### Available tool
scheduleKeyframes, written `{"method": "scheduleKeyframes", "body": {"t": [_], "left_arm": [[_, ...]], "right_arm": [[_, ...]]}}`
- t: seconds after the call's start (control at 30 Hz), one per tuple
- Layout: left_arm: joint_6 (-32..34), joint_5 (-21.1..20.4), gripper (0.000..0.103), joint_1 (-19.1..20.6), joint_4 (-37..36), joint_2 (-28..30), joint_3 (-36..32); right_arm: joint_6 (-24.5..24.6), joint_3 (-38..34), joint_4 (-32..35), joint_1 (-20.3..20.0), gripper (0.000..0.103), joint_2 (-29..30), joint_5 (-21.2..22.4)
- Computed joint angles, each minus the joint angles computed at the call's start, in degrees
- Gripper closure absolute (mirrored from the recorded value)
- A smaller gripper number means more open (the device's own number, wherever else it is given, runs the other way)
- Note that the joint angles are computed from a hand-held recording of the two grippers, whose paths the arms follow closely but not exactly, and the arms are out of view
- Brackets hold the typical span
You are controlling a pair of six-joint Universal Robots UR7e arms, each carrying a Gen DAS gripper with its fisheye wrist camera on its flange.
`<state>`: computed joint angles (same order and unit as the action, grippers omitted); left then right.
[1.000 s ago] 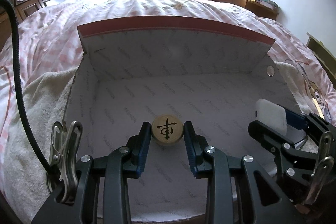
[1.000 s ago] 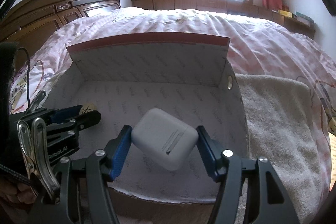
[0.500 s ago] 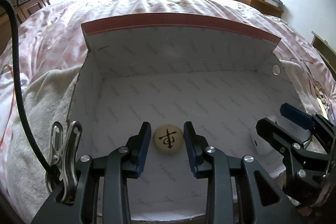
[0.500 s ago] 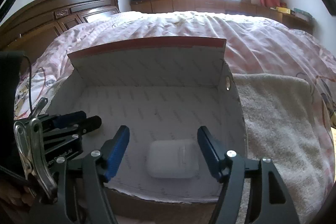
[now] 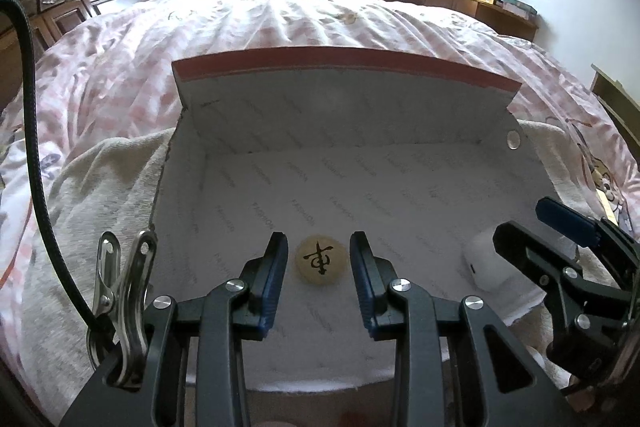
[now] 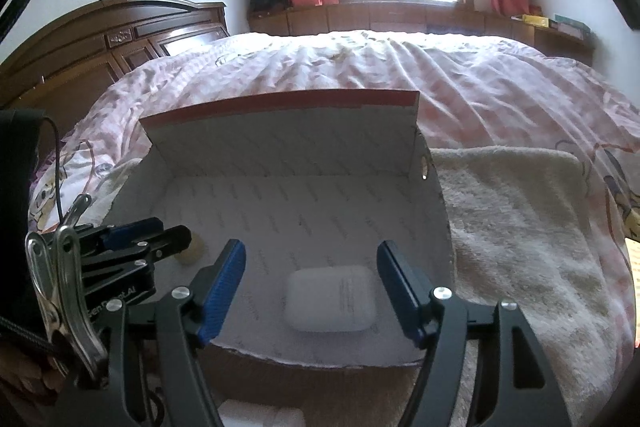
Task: Organize rigid objects
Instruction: 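Open the right tool to drop the earbud case while the left tool releases the chess piece, then withdraw both tools from the box back toward the remaining items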
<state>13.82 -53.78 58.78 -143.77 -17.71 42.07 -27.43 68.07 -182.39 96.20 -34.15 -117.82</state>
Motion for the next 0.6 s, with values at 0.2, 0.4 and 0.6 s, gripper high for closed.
{"method": "scheduleKeyframes", "body": {"t": [0.2,0.4,0.6], "left_arm": [[0.2,-0.1,0.07,-0.57,-2.3,-2.26,3.9],[0.01,-0.23,0.07,-1.1,-4.32,-4.47,7.72],[0.11,-0.46,0.07,-1.62,-6.24,-6.57,11.31]], "right_arm": [[0.83,2.27,-0.85,0.38,0.031,-1.46,0.33],[1.47,4.6,-1.71,0.8,0.031,-2.77,0.35],[1.87,7.41,-3.05,1.36,0.031,-4.23,0.34]]}}
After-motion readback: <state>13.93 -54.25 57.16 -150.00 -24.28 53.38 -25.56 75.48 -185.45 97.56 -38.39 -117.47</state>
